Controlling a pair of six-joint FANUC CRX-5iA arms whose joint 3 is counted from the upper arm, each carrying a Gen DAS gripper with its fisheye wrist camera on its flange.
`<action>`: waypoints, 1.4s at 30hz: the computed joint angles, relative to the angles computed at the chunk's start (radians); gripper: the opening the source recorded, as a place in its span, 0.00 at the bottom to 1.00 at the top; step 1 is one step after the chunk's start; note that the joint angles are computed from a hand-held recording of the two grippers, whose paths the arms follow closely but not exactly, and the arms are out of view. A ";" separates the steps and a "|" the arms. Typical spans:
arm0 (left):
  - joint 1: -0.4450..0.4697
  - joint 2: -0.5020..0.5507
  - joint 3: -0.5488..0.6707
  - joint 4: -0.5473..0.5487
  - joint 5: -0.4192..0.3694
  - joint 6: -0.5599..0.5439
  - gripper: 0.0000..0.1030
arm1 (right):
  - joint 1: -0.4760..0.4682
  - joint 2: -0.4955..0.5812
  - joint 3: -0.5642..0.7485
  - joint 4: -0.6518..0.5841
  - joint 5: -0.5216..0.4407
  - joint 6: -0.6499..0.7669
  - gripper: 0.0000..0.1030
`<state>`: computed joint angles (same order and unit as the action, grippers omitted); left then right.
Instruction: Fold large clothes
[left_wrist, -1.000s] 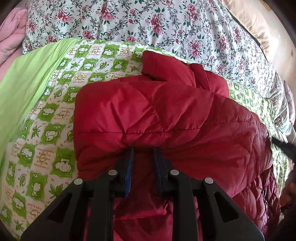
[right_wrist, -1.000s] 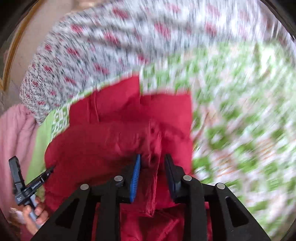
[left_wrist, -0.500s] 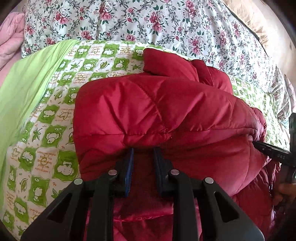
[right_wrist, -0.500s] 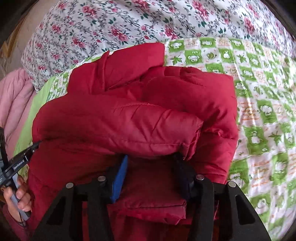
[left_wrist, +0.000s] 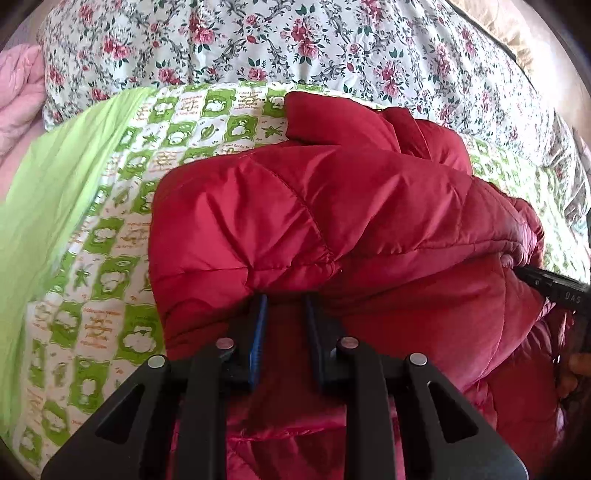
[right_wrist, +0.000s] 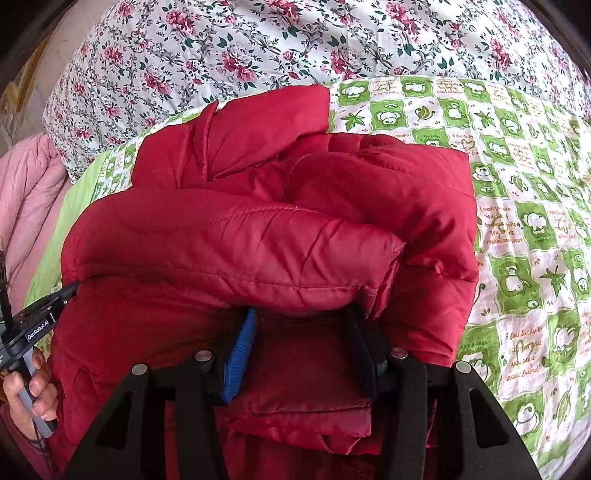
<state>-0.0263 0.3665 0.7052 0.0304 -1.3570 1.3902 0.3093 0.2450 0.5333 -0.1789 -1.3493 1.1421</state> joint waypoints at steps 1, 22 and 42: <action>-0.007 -0.003 0.005 -0.018 -0.007 -0.006 0.20 | 0.003 0.001 0.004 0.007 -0.003 -0.003 0.49; 0.155 -0.261 -0.202 0.139 -0.092 0.038 0.23 | 0.006 -0.244 -0.114 -0.048 -0.042 -0.057 0.52; 0.311 -0.450 -0.365 0.210 -0.230 -0.027 0.28 | 0.011 -0.463 -0.223 -0.065 -0.110 -0.139 0.57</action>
